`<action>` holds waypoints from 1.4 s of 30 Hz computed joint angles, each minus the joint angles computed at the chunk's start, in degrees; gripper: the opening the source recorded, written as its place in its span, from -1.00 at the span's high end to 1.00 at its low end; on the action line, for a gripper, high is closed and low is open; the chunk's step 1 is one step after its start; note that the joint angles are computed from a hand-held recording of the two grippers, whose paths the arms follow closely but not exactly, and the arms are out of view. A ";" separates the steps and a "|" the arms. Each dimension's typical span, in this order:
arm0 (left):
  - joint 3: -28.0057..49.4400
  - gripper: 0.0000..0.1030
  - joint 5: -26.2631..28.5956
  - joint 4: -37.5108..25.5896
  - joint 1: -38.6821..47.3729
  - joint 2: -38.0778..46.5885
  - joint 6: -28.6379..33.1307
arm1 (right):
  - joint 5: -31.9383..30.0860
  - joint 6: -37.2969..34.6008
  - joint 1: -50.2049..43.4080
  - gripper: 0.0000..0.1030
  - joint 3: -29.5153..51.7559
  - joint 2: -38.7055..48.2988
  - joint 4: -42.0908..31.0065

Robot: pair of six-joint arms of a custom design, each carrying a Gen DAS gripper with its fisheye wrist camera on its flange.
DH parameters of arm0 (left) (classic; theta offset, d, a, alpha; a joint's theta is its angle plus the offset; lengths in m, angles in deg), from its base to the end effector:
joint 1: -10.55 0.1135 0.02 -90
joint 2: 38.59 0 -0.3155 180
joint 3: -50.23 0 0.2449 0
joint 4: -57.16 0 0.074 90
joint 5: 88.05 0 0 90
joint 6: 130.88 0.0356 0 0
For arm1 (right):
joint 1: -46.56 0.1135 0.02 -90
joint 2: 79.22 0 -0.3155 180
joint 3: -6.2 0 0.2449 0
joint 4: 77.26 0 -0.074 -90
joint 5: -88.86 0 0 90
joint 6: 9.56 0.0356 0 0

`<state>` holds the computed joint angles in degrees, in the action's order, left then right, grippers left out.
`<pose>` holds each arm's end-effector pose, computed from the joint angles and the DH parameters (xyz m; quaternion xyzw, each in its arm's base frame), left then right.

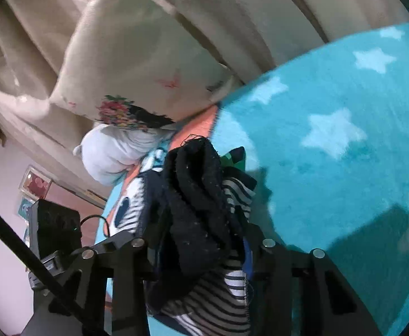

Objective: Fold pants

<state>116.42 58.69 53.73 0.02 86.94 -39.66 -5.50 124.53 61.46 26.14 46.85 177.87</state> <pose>0.3593 -0.0971 0.0764 0.1988 0.8392 -0.4771 0.1690 0.2231 0.0622 0.0769 0.2010 0.8464 0.2711 0.4120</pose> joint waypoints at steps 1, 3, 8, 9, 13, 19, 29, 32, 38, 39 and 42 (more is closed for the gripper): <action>0.60 0.03 -0.15 -0.50 0.26 -0.48 -0.15 | 0.92 -0.25 0.96 0.17 0.46 -2.18 -2.14; 1.61 0.03 -1.25 -1.00 0.74 -1.79 -0.79 | 2.25 -1.18 2.68 0.18 2.65 -7.82 -8.48; 8.23 0.03 -4.50 -3.88 1.04 -2.96 -3.65 | 2.60 -4.74 2.49 0.19 11.38 -16.56 -24.53; 9.52 0.03 -5.62 -3.91 0.87 -2.41 -4.39 | 2.51 -5.12 1.94 0.19 13.27 -16.73 -26.50; 14.81 0.03 -12.38 -7.55 0.23 2.33 -4.12 | 5.15 -6.02 0.34 0.04 20.30 -13.35 -34.72; 11.20 0.03 -12.78 -7.20 2.48 4.17 -0.40 | 7.01 -2.18 -0.52 0.00 17.99 -6.81 -32.26; -19.31 -0.57 -21.90 33.90 8.84 -12.18 -5.83 | 36.23 5.89 18.57 -0.26 6.58 -10.97 -22.43; -24.22 -0.71 -26.29 42.48 9.72 -13.57 -5.80 | 39.09 8.24 21.13 -0.26 8.38 -12.27 -28.93; -28.20 -0.76 -30.54 48.59 13.78 -14.58 -5.16 | 46.09 8.10 27.08 -0.40 13.20 -16.00 -40.39; -28.58 -0.79 -30.15 49.54 15.08 -14.46 -5.98 | 48.02 8.19 28.13 -0.43 14.56 -15.86 -42.84; -29.21 -0.85 -28.89 51.87 18.16 -14.01 -9.05 | 52.95 10.46 30.73 -0.49 18.59 -14.65 -50.96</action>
<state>87.21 29.79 105.60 18.18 72.93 -48.71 47.45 134.99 92.19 44.73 32.20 126.91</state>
